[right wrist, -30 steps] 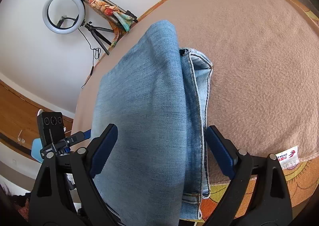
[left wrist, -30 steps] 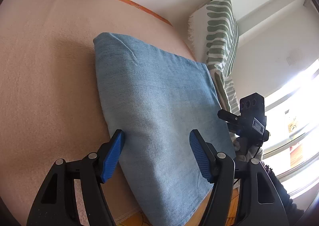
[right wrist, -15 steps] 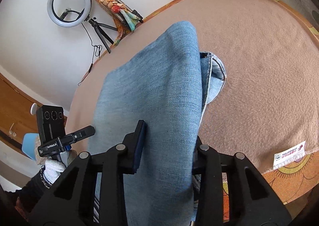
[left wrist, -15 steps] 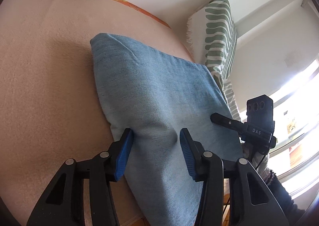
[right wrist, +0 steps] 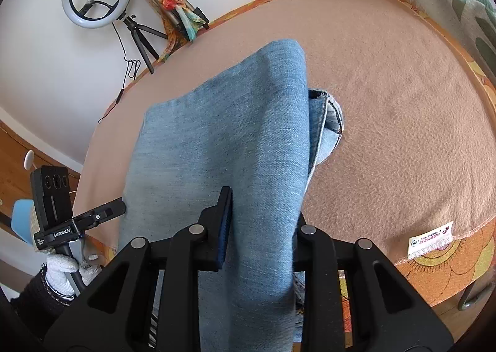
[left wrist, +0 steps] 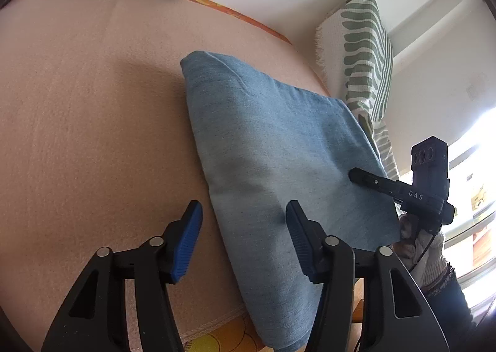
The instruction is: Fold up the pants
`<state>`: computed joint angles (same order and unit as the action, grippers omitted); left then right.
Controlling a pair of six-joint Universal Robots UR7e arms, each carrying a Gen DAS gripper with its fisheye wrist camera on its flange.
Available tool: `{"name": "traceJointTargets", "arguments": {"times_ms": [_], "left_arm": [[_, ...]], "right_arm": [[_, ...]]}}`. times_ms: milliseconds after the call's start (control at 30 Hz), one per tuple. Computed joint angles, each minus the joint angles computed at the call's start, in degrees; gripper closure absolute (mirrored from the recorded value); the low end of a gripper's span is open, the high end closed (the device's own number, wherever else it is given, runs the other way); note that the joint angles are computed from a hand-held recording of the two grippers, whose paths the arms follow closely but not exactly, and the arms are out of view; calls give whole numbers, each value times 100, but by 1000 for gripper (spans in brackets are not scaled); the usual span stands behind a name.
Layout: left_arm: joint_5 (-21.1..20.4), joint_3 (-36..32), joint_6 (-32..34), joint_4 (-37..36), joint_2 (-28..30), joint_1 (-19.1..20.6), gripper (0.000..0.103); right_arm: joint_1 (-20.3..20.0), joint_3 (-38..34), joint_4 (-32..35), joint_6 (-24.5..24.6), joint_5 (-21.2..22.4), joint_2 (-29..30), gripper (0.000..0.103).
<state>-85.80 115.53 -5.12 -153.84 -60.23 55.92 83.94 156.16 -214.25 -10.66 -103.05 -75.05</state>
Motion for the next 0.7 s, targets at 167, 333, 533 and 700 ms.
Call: {"name": "traceJointTargets", "arguments": {"times_ms": [167, 333, 533, 700], "left_arm": [[-485, 64, -91, 256, -26, 109, 40], [-1150, 21, -291, -15, 184, 300, 39], [-1188, -14, -416, -395, 352, 258, 83], [-1077, -13, -47, -395, 236, 162, 87]], "right_arm": [[-356, 71, 14, -59, 437, -85, 76], [-612, 155, 20, -77, 799, -159, 75], [-82, 95, -477, -51, 126, 189, 77], [614, -13, -587, 36, -488, 216, 80]]}}
